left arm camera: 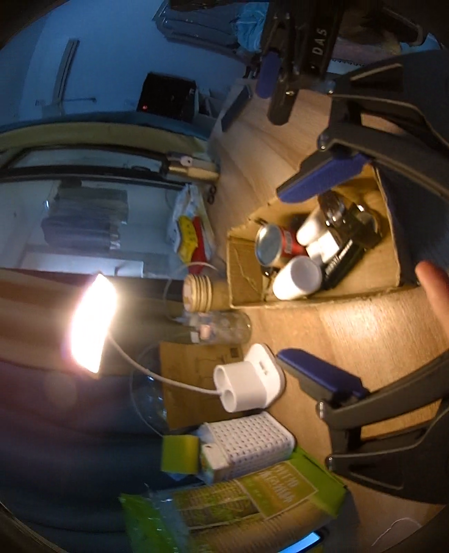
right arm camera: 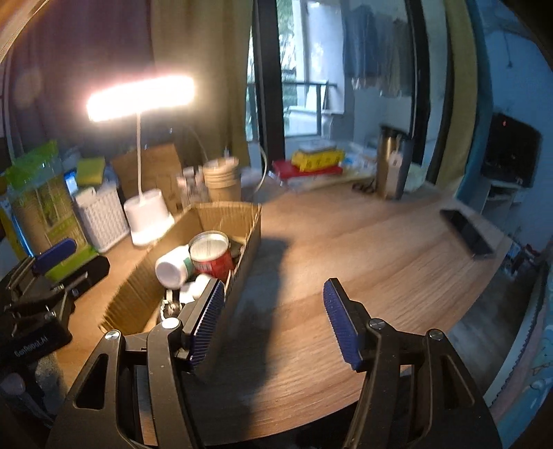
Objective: Organize rigid objects
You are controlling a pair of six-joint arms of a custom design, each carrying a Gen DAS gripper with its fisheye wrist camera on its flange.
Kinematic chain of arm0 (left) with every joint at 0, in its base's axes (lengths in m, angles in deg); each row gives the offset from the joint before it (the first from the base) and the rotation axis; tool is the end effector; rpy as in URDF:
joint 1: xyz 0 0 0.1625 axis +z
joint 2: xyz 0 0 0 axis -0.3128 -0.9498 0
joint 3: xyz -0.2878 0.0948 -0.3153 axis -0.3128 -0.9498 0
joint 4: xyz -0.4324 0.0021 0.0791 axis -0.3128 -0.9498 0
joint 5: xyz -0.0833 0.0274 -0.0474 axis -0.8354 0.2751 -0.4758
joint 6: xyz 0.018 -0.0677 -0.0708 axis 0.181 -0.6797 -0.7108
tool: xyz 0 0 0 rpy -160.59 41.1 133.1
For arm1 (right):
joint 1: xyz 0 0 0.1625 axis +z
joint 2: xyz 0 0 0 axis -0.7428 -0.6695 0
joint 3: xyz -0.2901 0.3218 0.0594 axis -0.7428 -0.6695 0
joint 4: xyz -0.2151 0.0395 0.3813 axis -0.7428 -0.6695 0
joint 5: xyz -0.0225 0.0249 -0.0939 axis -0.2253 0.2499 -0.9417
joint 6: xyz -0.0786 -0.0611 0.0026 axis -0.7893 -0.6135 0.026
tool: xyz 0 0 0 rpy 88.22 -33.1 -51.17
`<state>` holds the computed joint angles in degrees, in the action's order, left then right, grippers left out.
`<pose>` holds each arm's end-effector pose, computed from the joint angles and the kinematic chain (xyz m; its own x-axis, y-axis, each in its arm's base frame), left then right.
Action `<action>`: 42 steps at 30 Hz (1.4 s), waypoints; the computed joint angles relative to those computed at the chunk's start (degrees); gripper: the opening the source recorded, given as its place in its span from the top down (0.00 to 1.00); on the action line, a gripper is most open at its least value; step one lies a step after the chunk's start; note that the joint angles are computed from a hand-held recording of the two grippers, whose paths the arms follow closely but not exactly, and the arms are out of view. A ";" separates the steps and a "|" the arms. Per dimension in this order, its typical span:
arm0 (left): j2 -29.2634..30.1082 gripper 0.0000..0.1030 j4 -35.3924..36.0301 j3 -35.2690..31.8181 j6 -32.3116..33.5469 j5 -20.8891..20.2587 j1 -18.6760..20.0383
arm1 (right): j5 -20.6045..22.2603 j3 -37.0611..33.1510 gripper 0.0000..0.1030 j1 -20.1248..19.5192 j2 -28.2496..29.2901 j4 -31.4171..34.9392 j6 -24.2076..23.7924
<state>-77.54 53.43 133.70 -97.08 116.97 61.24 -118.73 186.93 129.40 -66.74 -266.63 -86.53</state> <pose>-0.3561 -0.5761 -0.0400 -0.6008 0.5887 -0.5409 0.7893 0.3293 -0.5183 0.0212 -0.4795 0.3174 -0.7192 0.3089 0.6223 -0.4387 0.4927 -0.7515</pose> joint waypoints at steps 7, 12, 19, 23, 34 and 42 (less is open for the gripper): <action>-1.96 0.15 -1.59 1.36 0.72 -3.47 -1.97 | -2.60 0.69 0.39 3.27 -0.98 -2.57 -0.38; -4.16 0.15 -4.17 3.60 1.47 -3.56 -2.66 | -4.22 1.12 0.38 5.83 -0.67 -5.73 -2.01; -7.14 0.12 -8.26 6.50 4.38 -3.14 -3.43 | -5.03 1.59 0.37 7.99 -0.64 -9.99 -3.63; -8.07 0.06 -6.15 6.06 3.63 -1.05 -3.29 | -5.60 1.58 0.37 8.99 -0.54 -12.14 -5.18; -9.19 0.01 -7.65 7.06 4.80 -0.94 -3.75 | -5.68 1.31 0.19 9.79 0.86 -20.31 -8.31; -8.63 0.01 -5.18 5.52 4.27 -0.45 -3.47 | -6.14 0.89 0.19 8.84 0.66 -18.85 -6.75</action>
<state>-86.17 48.25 139.22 -92.81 116.52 57.77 -124.87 187.82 138.25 -66.07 -285.48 -93.28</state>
